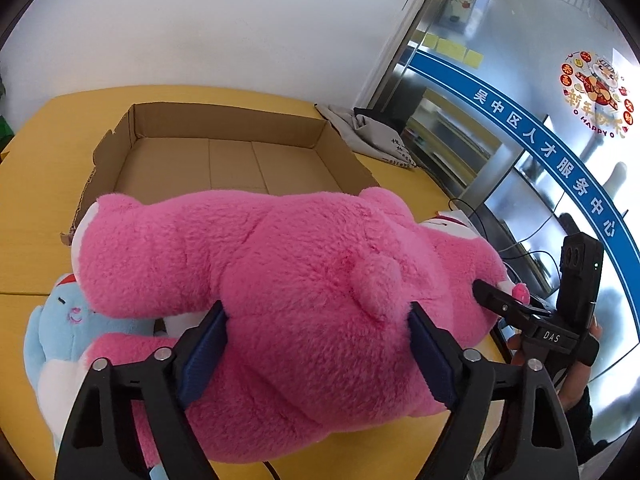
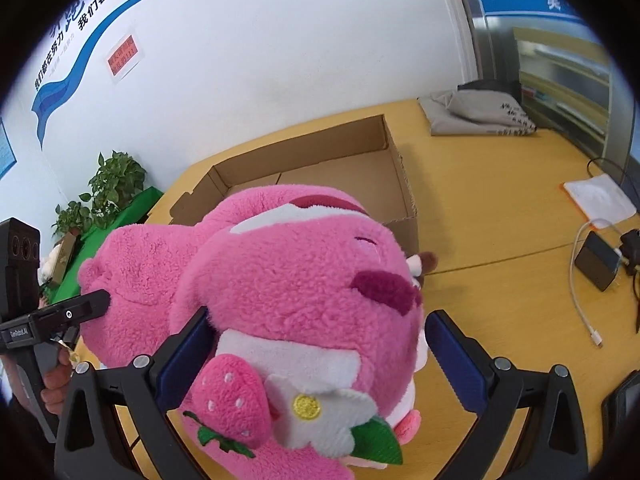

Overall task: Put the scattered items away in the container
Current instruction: 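Close the left tool on the pink bear's back while the right tool grips its head, then lift the pink bear with both tools and lower it into the box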

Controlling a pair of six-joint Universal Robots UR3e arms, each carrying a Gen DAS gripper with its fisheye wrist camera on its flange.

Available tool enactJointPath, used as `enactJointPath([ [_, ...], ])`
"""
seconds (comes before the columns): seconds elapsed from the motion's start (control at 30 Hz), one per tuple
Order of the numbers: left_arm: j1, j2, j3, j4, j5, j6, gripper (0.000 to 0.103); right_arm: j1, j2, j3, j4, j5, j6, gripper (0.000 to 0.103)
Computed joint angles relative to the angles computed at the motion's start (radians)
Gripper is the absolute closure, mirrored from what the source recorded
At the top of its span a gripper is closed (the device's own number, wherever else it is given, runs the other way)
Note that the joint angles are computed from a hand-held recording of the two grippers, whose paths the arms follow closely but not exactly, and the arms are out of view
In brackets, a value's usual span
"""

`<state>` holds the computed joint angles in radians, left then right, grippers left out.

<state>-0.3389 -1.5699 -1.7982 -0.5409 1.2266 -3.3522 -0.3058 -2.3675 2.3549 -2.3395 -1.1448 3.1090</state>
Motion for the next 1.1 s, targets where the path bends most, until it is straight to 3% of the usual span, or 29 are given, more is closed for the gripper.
enactJointPath([
  [0.1,0.014,0.012,-0.006,-0.013,-0.01,0.008,0.03,0.085,0.069,-0.021,-0.088,-0.088,0.029,0.002],
  [0.17,0.018,0.022,-0.013,-0.01,-0.009,0.007,0.037,0.079,0.062,-0.026,-0.081,-0.061,0.008,0.018],
  [0.3,0.026,0.044,-0.035,0.0,-0.015,0.004,0.042,0.115,0.055,-0.035,-0.08,-0.103,0.011,0.031],
  [0.43,-0.015,0.069,-0.05,0.024,0.032,-0.01,0.059,0.165,0.056,-0.043,-0.091,-0.16,0.03,0.046],
  [0.57,-0.035,0.107,-0.056,0.029,0.059,-0.032,0.075,0.251,0.093,-0.061,-0.153,-0.236,0.08,0.052],
  [0.87,0.006,0.112,-0.003,0.055,0.049,-0.042,0.078,0.391,0.265,-0.194,-0.307,-0.37,0.131,0.054],
  [0.97,0.027,0.042,0.124,0.032,0.055,-0.013,0.079,0.386,0.376,-0.3,-0.346,-0.371,0.102,0.054],
  [1.1,0.075,-0.098,0.372,-0.047,0.03,0.034,0.079,0.304,0.537,-0.476,-0.381,-0.288,0.034,0.054],
])
